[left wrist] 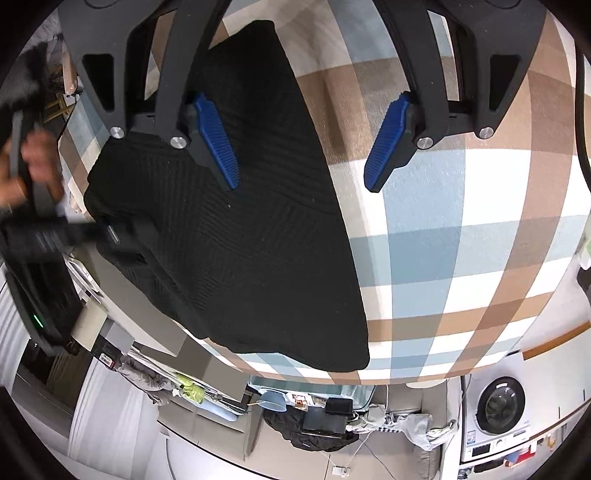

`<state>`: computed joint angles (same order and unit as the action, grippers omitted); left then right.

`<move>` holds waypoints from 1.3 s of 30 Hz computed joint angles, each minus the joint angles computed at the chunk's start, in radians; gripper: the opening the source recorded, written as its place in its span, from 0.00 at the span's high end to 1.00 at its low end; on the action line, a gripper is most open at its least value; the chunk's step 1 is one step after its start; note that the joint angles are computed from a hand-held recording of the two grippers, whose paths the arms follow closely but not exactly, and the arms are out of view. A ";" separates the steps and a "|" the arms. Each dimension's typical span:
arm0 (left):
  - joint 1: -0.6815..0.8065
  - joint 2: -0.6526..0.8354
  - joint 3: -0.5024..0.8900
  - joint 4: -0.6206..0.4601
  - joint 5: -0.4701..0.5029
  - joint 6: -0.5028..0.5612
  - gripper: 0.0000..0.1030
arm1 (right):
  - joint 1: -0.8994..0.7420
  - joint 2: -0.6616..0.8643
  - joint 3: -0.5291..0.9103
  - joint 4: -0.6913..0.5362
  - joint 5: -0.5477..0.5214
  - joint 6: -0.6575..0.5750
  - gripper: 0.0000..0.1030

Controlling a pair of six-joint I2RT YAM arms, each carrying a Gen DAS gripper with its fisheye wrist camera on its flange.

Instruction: Fold small clothes

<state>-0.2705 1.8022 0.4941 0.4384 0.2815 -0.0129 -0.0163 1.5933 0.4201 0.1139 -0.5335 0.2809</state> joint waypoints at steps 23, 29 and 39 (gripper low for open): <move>0.004 0.028 0.029 -0.017 0.001 -0.026 0.34 | -0.070 0.034 -0.100 0.237 0.107 -0.017 0.81; 0.017 0.042 0.064 -0.038 -0.002 -0.032 0.34 | -0.092 -0.053 -0.097 0.244 0.125 -0.059 0.96; 0.011 0.104 0.134 -0.061 -0.005 -0.034 0.34 | -0.196 0.109 -0.018 0.189 0.085 -0.098 0.89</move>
<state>-0.2593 1.9059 0.6284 0.3772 0.2768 -0.0471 -0.2122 1.7019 0.4017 0.3026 -0.4487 0.1831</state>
